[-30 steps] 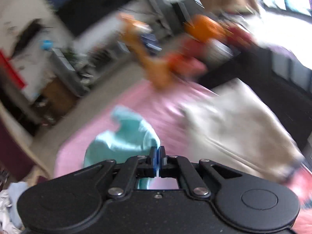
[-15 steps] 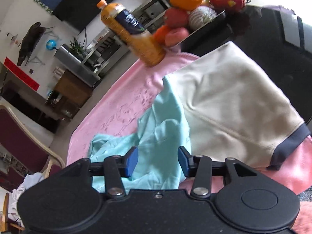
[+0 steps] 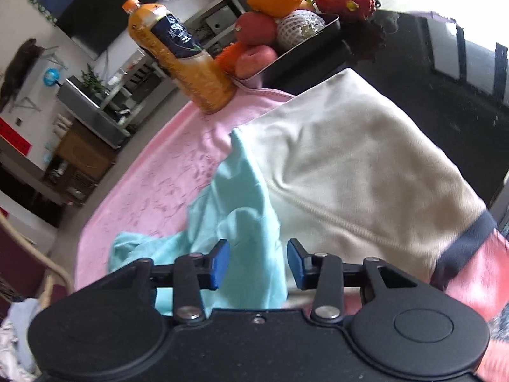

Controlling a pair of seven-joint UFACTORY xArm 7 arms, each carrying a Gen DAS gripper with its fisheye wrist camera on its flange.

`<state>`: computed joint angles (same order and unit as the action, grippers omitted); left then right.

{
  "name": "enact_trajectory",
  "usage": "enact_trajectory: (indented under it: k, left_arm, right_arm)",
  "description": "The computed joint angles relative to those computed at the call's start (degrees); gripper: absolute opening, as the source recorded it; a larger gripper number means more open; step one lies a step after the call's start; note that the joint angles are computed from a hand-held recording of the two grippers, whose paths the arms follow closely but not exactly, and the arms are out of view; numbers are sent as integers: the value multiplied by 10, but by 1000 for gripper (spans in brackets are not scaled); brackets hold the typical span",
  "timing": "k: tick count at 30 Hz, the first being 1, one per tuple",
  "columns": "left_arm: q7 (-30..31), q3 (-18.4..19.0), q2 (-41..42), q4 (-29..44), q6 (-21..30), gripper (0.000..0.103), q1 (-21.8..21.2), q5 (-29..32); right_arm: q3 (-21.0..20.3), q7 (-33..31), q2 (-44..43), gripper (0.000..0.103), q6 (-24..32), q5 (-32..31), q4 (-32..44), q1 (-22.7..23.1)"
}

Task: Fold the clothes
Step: 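Grasp the shirt hem with the left gripper while the right gripper grasps another edge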

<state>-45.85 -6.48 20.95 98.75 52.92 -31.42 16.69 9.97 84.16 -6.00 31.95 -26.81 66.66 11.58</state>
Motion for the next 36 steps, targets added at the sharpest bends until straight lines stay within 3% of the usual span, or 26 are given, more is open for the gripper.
enact_trajectory:
  k: [2, 5, 7, 11, 15, 16, 19, 20, 24, 25, 26, 28, 29, 33, 36]
  left_arm:
    - [5, 0, -3, -5, -2, 8, -1, 6]
    - [4, 0, -11, -19, -9, 8, 1, 7]
    - [6, -1, -14, -23, -11, 9, 2, 9]
    - [11, -2, -13, -22, -10, 10, 1, 15]
    - [16, -1, -13, -26, -17, 11, 0, 23]
    - [16, -1, -13, -27, -18, 11, -1, 26]
    - [17, 0, -12, -28, -21, 11, -4, 34]
    - [17, 1, -12, -29, -21, 11, -5, 37]
    - [15, 1, -15, -33, -23, 11, -5, 38]
    - [14, 1, -16, -34, -23, 11, -4, 38]
    - [13, 0, -17, -36, -23, 12, -4, 37]
    - [11, 0, -19, -37, -21, 13, -5, 39]
    - [11, 0, -20, -37, -20, 14, -5, 41]
    - [11, -1, -20, -38, -19, 15, -5, 44]
    - [11, -1, -20, -38, -21, 16, -4, 45]
  right_arm:
    - [3, 2, 19, 38, 26, -28, 29, -2]
    - [-1, -2, 38, 38, 39, -68, 62, 7]
    - [-7, -62, 56, 37, 38, -33, 90, 17]
    - [-18, -182, 145, 37, 170, 56, 215, 44]
    - [-38, -203, 169, 37, 160, 71, 225, 63]
    - [-42, -201, 174, 34, 162, 61, 228, 70]
    - [-54, -185, 183, 1, 188, 26, 237, 88]
    - [-56, -178, 181, 0, 188, 20, 233, 91]
    - [-57, -155, 159, 0, 162, 23, 201, 88]
    - [-56, -155, 154, 5, 156, 29, 195, 85]
    - [-54, -158, 151, 19, 149, 31, 192, 83]
    - [-52, -167, 155, 38, 144, 24, 196, 83]
    - [-50, -172, 163, 40, 150, 19, 207, 86]
    - [-52, -202, 216, 39, 221, 1, 280, 108]
    - [-64, -227, 254, 16, 298, -36, 337, 138]
